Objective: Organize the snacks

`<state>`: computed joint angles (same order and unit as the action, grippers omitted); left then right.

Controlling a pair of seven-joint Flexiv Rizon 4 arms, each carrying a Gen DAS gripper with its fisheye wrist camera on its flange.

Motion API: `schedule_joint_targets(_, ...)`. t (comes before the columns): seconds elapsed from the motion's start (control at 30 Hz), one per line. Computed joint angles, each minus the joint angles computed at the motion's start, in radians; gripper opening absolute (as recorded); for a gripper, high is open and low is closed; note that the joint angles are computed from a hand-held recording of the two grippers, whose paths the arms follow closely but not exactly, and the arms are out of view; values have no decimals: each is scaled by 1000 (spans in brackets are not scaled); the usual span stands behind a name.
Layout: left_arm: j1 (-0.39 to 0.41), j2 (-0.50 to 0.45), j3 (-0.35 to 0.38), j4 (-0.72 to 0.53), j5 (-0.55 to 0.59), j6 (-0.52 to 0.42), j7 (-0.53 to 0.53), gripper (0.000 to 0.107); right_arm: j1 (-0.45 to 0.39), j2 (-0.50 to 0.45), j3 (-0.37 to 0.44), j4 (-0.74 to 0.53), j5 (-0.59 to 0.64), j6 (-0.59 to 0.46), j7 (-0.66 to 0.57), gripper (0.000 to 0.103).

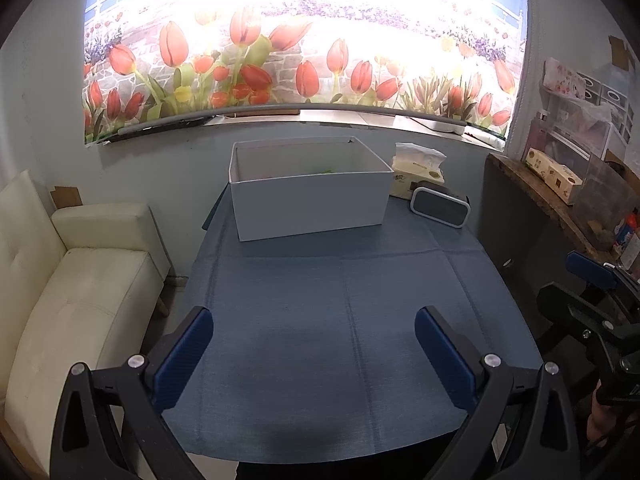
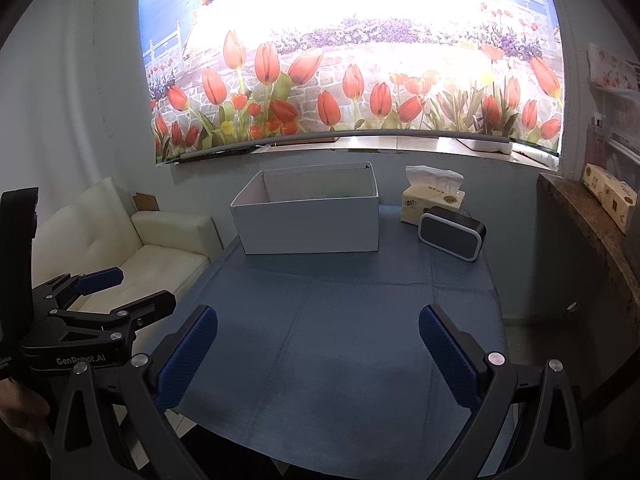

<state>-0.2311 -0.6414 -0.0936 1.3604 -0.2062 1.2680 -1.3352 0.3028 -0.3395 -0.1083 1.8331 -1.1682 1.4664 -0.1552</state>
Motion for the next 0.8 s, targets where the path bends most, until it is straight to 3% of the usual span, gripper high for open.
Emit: schedule_joint_targets(0.8,2,5,-5,2,-6,0,8,103,-8,4,10,-1,-7,-2,2,103)
